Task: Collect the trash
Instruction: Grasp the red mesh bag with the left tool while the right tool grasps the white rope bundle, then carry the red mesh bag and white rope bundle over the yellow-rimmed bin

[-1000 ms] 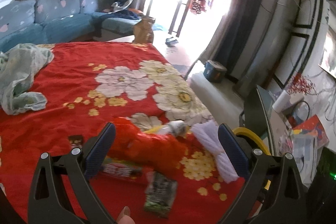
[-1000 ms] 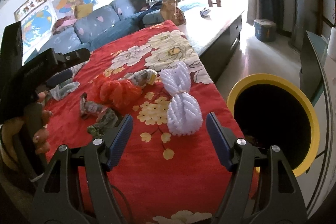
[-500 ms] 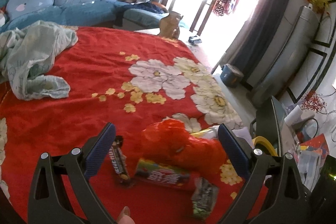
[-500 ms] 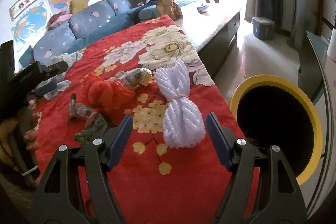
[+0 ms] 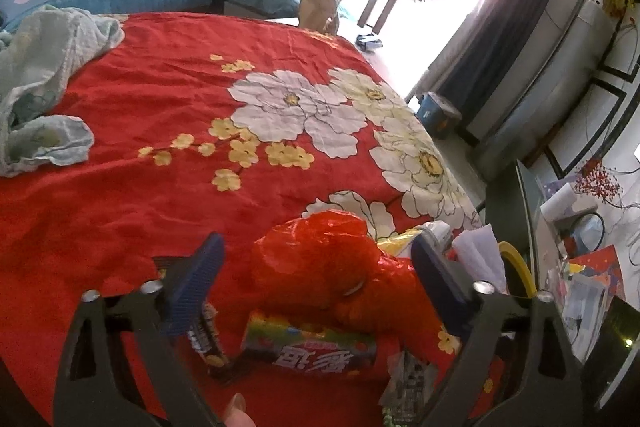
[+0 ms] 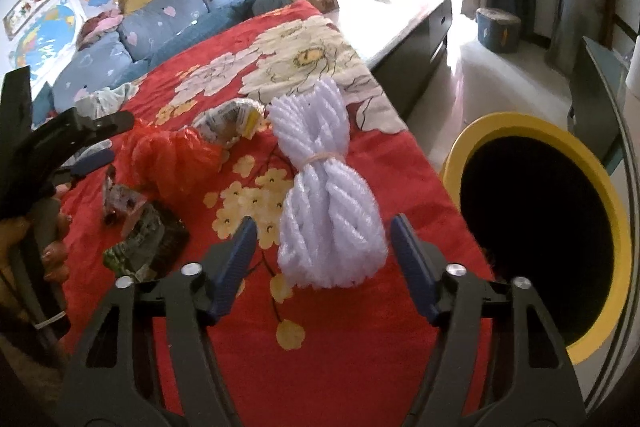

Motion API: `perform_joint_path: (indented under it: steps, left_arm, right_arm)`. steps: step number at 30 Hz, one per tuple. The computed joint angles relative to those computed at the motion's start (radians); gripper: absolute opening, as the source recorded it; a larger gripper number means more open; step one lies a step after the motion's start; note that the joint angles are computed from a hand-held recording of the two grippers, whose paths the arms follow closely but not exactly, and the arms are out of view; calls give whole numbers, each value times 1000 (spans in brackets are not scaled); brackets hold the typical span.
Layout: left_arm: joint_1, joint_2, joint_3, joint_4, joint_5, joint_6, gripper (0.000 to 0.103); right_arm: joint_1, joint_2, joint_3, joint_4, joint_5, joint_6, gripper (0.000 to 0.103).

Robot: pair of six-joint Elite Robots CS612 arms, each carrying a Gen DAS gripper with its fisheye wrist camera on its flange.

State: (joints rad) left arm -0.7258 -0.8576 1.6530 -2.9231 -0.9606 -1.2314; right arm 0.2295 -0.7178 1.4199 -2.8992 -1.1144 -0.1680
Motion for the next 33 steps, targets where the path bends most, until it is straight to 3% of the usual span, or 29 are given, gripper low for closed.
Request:
perform_joint_path:
  steps: [4, 19, 33]
  left_arm:
    - [4, 7, -6, -2, -20, 1, 64]
    - [-2, 25, -18, -31, -35, 64, 21]
    - [-35, 3, 5, -121, 60, 119, 16]
  right_arm:
    - [-2, 2, 4, 21, 5, -11, 35]
    - [-4, 2, 13, 9, -2, -19, 27]
    - [-14, -7, 27, -48, 26, 2, 21]
